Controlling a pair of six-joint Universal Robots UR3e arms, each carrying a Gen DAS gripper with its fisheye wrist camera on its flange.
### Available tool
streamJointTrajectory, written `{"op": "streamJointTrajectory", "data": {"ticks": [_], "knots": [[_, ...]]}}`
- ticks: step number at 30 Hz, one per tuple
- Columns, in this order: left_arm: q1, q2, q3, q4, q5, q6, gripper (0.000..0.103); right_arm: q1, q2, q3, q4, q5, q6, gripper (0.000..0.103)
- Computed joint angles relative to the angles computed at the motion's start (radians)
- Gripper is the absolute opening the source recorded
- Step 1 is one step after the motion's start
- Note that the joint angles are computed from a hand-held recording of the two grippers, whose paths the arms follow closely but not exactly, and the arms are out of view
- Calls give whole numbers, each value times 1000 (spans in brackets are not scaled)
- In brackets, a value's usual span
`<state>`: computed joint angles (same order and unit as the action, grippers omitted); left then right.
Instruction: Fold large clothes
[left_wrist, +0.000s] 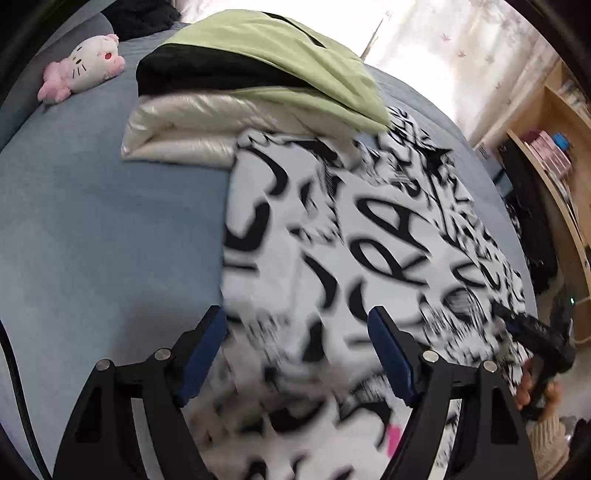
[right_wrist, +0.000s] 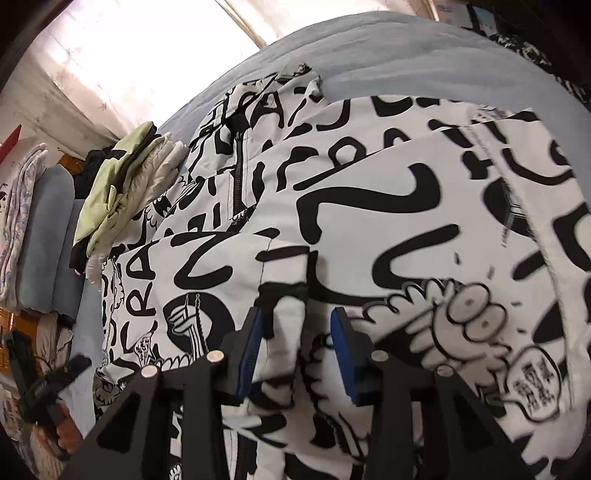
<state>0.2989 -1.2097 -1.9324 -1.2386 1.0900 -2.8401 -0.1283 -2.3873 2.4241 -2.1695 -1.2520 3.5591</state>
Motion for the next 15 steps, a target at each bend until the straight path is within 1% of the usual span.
{"op": "streamJointTrajectory", "data": {"ticks": [3,6,8,9,12,13,14,15], "knots": [[-47,-201,76,107,44,-52,78,-18,88,10,-91,29,-13,38],[-103,-394,159,225,112,-102,77,-36,160,7,-145,54,-27,38],[-119,-483,215,249,103,-117,78,-62,194,18,-188,81,-38,38],[-122,-532,250,259,82,-134,78,-70,200,21,-195,91,-46,38],[-130,-603,309,284,51,-172,77,-46,268,15,-266,76,-57,38],[-140,-611,313,311,60,-198,64,-34,281,12,-280,63,-58,38],[-156,-611,305,352,89,-225,51,-23,289,16,-301,52,-62,38],[-180,-612,308,370,129,-228,36,9,313,16,-345,20,-63,38]]}}
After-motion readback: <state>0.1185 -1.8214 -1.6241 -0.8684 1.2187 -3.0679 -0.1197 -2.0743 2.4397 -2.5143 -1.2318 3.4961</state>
